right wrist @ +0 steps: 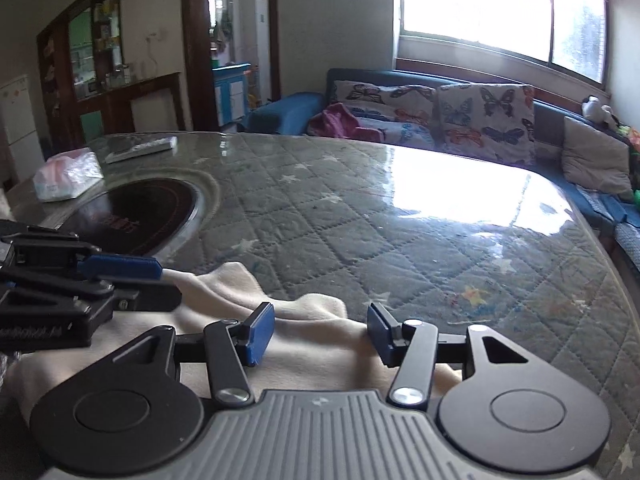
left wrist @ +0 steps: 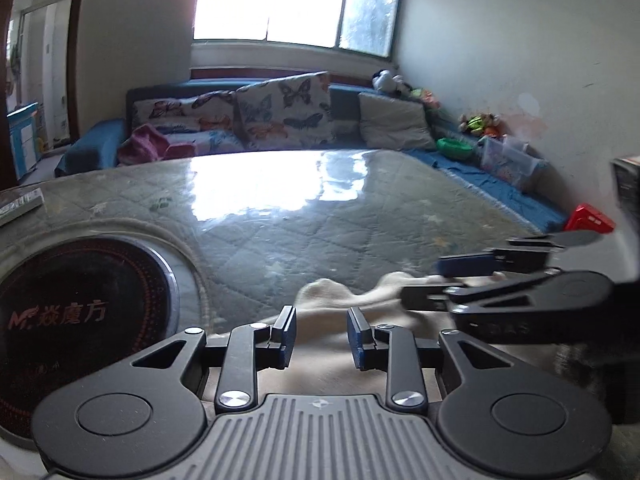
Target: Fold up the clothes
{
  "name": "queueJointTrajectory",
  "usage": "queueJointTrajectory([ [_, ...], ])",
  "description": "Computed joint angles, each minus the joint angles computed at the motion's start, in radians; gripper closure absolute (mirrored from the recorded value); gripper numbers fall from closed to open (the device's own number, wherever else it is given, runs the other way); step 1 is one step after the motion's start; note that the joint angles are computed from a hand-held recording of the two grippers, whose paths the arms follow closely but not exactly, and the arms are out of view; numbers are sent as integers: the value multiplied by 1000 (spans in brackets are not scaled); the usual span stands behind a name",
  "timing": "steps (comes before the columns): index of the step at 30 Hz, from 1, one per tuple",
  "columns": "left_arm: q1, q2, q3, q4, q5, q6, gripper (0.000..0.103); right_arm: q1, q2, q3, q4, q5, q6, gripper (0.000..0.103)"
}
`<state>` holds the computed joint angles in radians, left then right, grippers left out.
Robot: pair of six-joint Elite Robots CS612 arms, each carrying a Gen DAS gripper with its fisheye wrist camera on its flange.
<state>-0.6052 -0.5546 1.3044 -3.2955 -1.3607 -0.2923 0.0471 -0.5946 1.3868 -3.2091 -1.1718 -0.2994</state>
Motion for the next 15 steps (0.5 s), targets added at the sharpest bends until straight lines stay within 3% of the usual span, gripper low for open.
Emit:
queueJointTrajectory([
  [6,-21,-15,57,-46,-66,105,74,11,9,-33,63,-5,-59,50],
  [15,-20,-6,58,-54,-74,86,73,26,31,-69,74,-61,-50,48],
])
